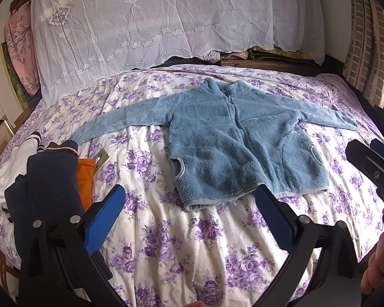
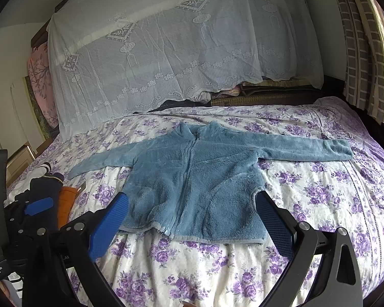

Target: Fold small clothes

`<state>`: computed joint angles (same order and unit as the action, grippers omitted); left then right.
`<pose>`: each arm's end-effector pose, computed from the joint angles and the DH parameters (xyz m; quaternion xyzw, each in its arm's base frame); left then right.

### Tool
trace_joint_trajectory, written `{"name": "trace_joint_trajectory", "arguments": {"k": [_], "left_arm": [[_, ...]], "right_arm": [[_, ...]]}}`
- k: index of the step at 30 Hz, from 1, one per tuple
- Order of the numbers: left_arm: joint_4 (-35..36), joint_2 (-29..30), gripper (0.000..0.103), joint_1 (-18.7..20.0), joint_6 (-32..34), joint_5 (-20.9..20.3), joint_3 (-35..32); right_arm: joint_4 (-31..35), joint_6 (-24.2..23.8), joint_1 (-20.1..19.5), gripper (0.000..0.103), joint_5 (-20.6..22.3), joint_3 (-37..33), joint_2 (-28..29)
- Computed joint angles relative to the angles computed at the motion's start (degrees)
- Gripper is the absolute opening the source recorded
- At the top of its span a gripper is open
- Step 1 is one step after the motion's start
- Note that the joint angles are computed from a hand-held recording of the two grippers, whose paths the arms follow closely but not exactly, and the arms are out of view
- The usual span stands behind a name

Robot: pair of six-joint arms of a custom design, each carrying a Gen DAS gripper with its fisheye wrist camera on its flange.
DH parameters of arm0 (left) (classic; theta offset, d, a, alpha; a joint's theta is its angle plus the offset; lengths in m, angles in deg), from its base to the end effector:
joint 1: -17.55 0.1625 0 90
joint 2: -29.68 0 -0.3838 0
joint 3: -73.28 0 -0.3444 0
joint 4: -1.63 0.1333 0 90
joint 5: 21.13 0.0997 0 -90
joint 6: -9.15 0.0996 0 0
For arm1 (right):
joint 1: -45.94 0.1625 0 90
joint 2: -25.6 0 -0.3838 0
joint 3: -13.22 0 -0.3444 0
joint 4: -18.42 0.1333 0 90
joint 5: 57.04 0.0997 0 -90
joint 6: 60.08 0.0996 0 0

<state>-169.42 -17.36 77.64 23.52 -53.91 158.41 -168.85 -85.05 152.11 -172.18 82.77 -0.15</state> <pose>-0.1322 -0.6650 0.2594 0.1455 0.8228 -0.3788 0.3980 0.2896 -0.6720 0.1173 0.2146 -0.8505 0.4229 0.2275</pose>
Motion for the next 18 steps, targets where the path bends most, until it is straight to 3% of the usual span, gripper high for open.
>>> {"name": "trace_joint_trajectory", "arguments": {"k": [18], "left_arm": [[0.4, 0.1, 0.099, 0.0, -0.2, 0.0, -0.4]], "right_arm": [[-0.3, -0.2, 0.0, 0.1, 0.1, 0.1, 0.0]]}}
